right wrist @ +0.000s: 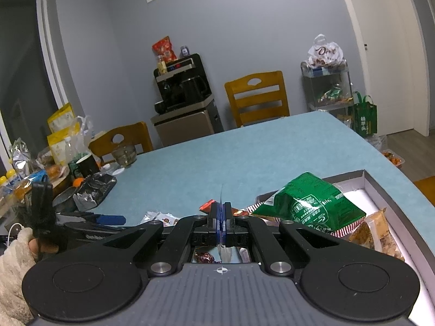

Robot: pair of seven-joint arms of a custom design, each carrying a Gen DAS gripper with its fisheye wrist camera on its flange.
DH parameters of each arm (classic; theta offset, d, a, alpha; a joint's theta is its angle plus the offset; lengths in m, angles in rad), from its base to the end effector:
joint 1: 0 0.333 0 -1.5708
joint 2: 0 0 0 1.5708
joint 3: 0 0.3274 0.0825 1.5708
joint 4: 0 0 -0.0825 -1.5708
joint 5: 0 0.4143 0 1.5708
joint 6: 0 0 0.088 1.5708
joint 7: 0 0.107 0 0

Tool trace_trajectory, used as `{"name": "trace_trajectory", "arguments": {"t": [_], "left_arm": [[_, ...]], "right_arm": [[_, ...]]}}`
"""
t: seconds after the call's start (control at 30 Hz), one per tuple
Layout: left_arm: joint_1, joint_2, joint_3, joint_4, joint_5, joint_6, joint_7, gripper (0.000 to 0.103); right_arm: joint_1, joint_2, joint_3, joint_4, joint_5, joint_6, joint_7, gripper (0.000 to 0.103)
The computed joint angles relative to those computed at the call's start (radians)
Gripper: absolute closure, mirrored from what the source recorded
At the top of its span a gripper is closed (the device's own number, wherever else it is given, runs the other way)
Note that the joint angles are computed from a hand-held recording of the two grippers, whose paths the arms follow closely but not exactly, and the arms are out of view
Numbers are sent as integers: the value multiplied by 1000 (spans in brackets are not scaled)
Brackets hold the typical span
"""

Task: Organize snacks
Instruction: 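Carry the clear pastry in the left tool while the right carries the pink stick toward the gray box, then bring the left tool over the gray box while the right tool moves above it too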

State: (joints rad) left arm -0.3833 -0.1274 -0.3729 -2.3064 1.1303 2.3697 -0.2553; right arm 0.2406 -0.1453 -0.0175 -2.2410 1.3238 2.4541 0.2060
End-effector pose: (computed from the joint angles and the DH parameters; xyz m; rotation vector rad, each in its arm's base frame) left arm 0.3975 -0.3635 0.4120 -1.8726 1.4161 -0.6926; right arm 0.5403 0.1223 0.4633 -1.8935 0.9512 -0.0896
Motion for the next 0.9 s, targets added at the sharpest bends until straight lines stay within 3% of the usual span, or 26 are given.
{"name": "trace_trajectory", "arguments": {"t": [0.17, 0.27, 0.33, 0.53, 0.9], "left_arm": [[-6, 79, 19, 61, -31, 6, 104, 34], [-7, 121, 41, 87, -52, 35, 131, 34], [-15, 143, 49, 96, 2, 30, 90, 34], [-19, 104, 60, 44, -5, 91, 55, 40], [-39, 79, 32, 39, 62, 25, 27, 59]], "right_arm": [[1, 5, 2, 1, -4, -2, 3, 99], [-1, 9, 1, 3, -5, -6, 5, 99], [-2, 9, 2, 3, -6, -6, 4, 99], [-5, 5, -1, 0, 1, -6, -5, 99], [0, 10, 6, 1, 19, 2, -15, 99]]}}
